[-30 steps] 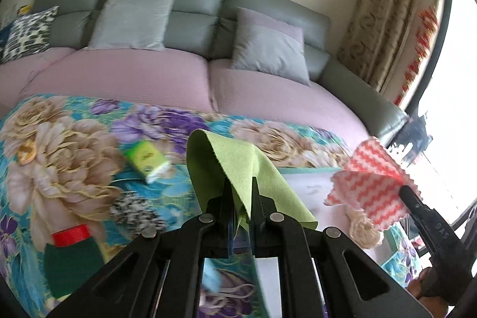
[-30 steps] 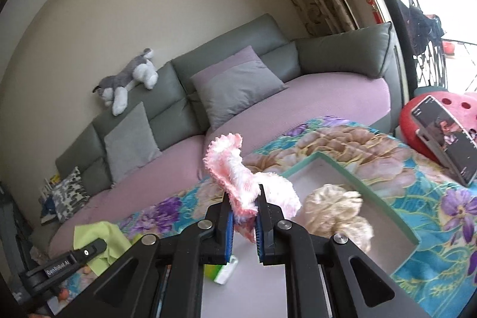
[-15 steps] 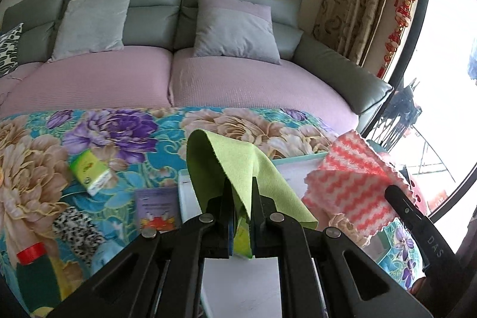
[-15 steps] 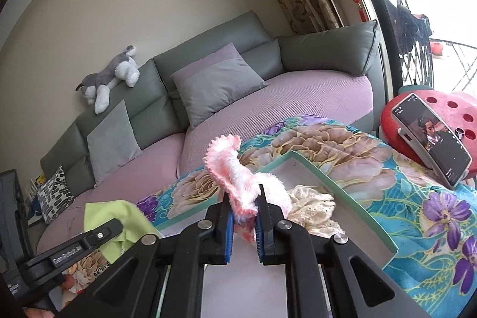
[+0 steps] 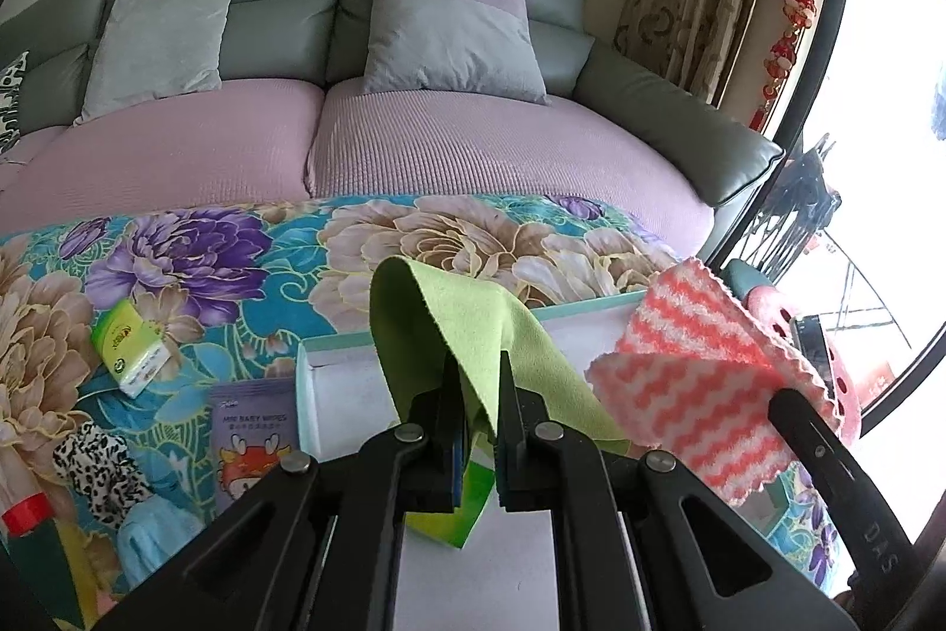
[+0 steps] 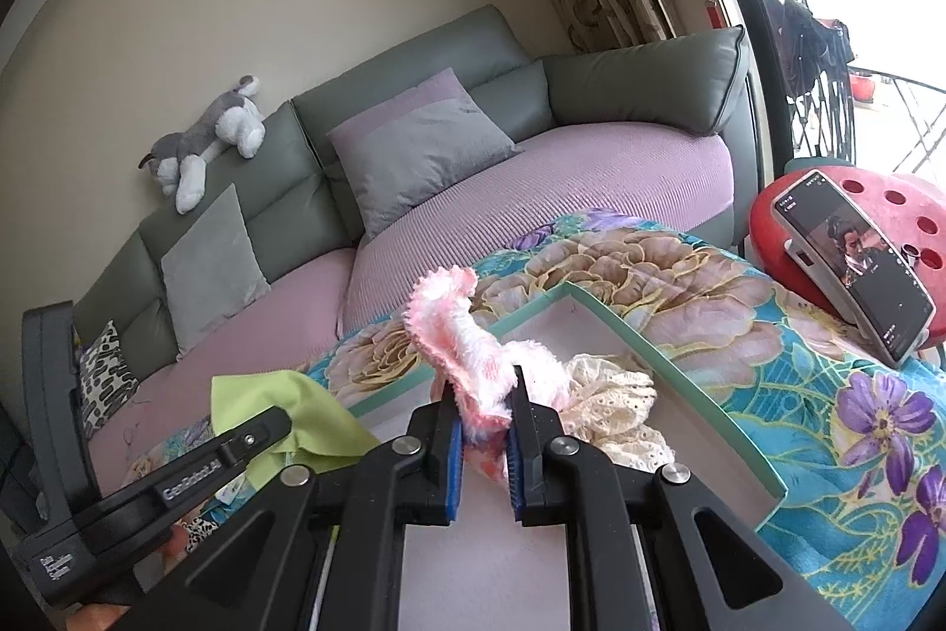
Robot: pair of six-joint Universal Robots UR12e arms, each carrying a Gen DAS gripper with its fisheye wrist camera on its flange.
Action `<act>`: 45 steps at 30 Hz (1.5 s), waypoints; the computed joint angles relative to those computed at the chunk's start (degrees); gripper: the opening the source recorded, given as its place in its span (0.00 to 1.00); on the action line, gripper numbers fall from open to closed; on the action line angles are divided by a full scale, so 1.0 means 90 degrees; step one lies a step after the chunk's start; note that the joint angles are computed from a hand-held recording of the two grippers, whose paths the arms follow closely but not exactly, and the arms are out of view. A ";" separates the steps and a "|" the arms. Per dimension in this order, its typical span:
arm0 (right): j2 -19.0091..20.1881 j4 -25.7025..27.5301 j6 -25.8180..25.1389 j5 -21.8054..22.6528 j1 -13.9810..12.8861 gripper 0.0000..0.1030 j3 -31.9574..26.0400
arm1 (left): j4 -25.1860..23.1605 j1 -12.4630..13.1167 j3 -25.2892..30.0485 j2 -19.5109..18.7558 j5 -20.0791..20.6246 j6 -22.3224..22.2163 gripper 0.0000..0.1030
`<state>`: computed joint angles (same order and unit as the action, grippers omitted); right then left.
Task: Organize soft objects
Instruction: 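Open the left tool releasing the yellow-green cloth into the tray while the right tool holds the pink cloth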
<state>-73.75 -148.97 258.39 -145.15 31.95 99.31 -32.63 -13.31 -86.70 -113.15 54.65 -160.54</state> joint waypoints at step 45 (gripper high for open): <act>-0.0111 0.1293 0.0417 0.1639 -0.0328 0.19 -0.0121 | -0.0809 -0.0075 -0.0015 0.0049 0.1200 0.0100 0.56</act>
<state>-74.76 -137.34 262.15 -130.39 29.00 98.21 -39.91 -13.99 -86.83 -112.71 65.46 -159.64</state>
